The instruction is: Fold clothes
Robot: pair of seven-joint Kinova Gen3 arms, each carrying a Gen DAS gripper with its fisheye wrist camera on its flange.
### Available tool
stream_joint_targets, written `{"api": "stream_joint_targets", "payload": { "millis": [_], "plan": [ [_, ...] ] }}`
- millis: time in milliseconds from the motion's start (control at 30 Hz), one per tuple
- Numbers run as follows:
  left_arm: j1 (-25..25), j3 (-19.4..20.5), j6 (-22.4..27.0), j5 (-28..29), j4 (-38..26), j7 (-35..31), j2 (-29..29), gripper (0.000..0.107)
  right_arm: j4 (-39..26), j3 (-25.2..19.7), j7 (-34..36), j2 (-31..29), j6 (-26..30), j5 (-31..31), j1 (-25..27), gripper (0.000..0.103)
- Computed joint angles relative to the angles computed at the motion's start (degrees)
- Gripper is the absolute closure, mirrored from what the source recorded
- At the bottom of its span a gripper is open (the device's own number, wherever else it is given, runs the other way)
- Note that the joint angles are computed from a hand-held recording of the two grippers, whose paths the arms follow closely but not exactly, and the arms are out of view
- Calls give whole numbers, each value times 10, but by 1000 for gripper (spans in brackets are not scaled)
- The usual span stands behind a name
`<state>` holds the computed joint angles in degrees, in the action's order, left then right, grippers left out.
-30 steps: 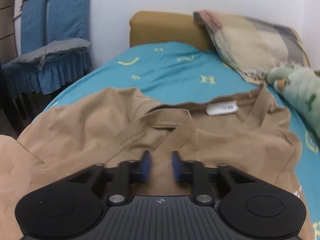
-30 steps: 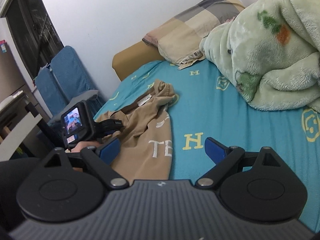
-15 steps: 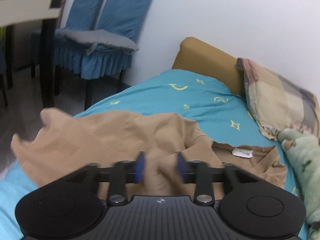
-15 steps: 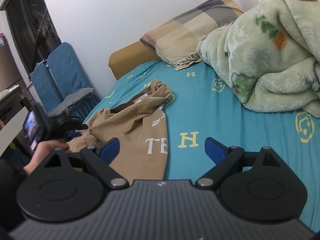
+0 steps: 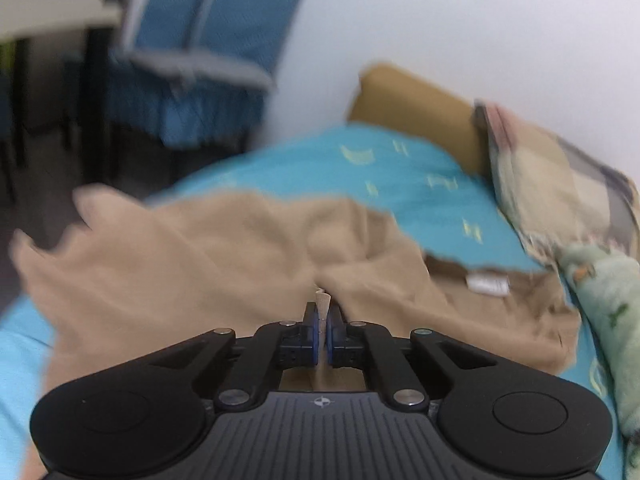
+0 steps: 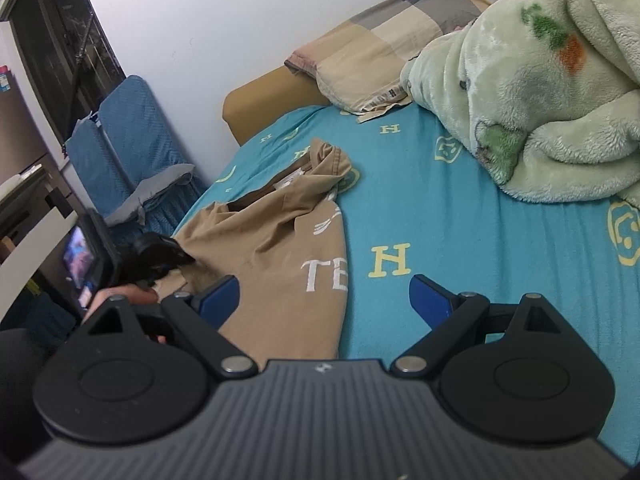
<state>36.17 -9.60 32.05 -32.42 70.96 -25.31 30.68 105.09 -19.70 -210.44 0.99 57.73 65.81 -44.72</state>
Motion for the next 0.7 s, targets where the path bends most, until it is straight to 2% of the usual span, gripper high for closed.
{"api": "stream_joint_targets", "payload": {
  "millis": [33, 100, 167, 233, 300, 367, 500, 600, 700],
  "plan": [
    [15, -13, 13, -14, 3, 14, -3, 104, -1, 0, 2, 1, -1, 1, 0, 10],
    [20, -8, 41, -30, 7, 14, -6, 103, -2, 0, 6, 2, -4, 1, -1, 10],
    [-6, 38, 48, -34, 27, -23, -25, 102, -2, -1, 11, 1, -8, 4, -2, 10],
    [-30, 80, 43, -38, 60, -70, -58, 95, -3, -3, 16, 3, -5, 10, -6, 10],
    [-24, 85, 37, -23, 92, -114, -93, 68, -6, -4, 20, 5, -1, 15, -10, 10],
    [-13, 91, 43, -13, 118, -149, -133, 52, -7, -5, 23, 7, 1, 20, -14, 10],
    [31, 117, 100, -75, 161, -130, -213, 17, -6, -6, 22, 9, 5, 36, -23, 10],
    [51, 151, 149, -114, 179, -103, -257, 7, -3, -8, 21, 8, 14, 44, -30, 10],
    [62, 193, 199, -135, 187, -91, -293, 6, 1, -14, 8, 7, 37, 60, -38, 10]
  ]
}}
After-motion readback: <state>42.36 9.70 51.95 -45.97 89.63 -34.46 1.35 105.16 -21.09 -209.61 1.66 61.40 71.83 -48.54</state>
